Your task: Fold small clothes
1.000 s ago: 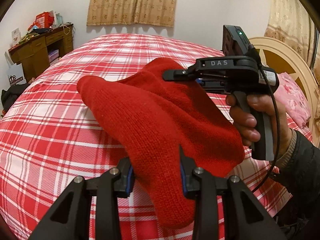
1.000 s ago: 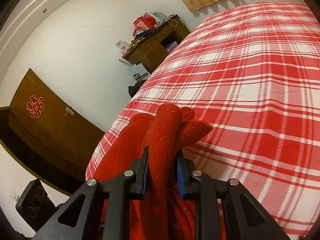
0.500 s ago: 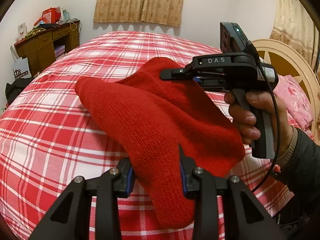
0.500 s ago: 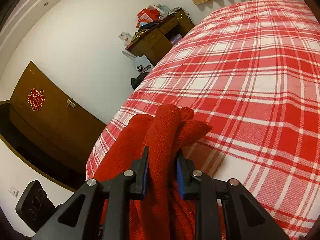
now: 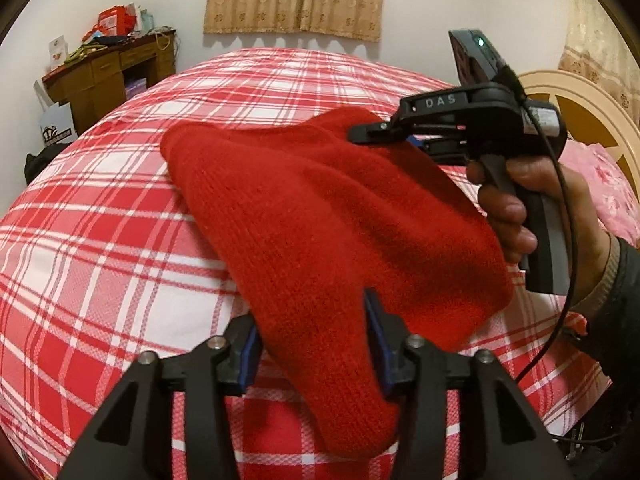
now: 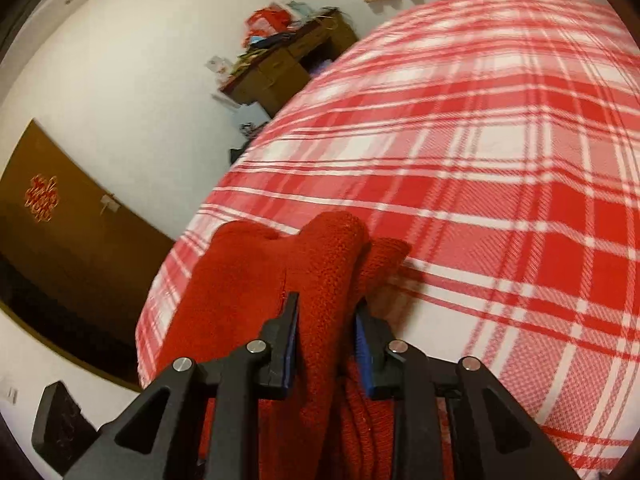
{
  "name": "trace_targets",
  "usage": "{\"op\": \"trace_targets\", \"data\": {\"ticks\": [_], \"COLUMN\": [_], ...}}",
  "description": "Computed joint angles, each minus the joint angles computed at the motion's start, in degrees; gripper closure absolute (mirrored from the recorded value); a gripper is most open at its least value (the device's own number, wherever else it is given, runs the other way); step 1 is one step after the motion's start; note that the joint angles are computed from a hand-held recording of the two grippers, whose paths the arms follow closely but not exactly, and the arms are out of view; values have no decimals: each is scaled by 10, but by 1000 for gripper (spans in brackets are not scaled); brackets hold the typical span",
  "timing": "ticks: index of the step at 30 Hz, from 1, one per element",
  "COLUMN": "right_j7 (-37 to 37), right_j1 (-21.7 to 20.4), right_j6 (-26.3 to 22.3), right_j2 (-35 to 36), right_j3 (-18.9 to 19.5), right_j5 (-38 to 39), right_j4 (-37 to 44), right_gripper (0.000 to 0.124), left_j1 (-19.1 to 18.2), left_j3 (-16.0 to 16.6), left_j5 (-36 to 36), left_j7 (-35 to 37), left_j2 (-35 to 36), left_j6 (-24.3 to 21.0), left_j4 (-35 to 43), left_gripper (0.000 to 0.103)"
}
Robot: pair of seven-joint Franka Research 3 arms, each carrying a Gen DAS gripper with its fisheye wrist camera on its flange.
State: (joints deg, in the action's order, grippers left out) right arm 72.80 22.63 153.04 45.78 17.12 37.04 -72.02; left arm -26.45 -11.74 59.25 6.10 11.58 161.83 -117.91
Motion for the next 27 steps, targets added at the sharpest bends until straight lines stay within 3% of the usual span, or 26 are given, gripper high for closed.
{"op": "trace_targets", "data": {"ticks": [2, 4, 7, 10, 11, 13, 16, 18, 20, 24, 27], "right_j7": [8, 2, -38, -180, -222, -263, -213, -130, -129, -90, -82], "right_j1": [3, 0, -15, -85, -104, -113, -53, 10, 8, 17, 29], "right_j6": [6, 26, 93, 152, 150, 124, 104, 105, 123, 116, 179], "right_j2": [-2, -18, -60, -112, -125, -143, -160, -156, -150, -168, -219], "right_j3": [-5, -4, 19, 122, 148, 162, 95, 21, 25, 10, 7], "right_j5": [-1, 1, 26, 115, 145, 175, 129, 64, 73, 60, 60], "right_j4": [-6, -30, -94, -172, -189, -211, -233, -237, -238, -250, -314], "right_gripper": [92, 91, 75, 70, 67, 64, 64, 64, 64, 64, 61], "left_j1": [-5, -11, -13, -3, 0, 3, 15, 27, 28, 16, 7], "left_j3": [-5, -8, -19, -27, -29, -30, -22, -12, -6, -2, -12], "left_j5": [-1, 32, 101, 153, 160, 147, 107, 94, 80, 88, 98], "left_j7": [7, -14, -67, -115, -123, -121, -113, -124, -122, -134, -145], "left_j2": [-17, -34, -64, -67, -61, -40, -17, -4, 11, 0, -40], "left_j6": [-25, -46, -84, -115, -135, -181, -190, -148, -134, -145, -165], "left_j4": [-7, -14, -22, -15, -9, 7, 16, 13, 20, 14, -16], "left_gripper": [50, 40, 29, 17, 10, 10, 9, 6, 0, 0, 0]}}
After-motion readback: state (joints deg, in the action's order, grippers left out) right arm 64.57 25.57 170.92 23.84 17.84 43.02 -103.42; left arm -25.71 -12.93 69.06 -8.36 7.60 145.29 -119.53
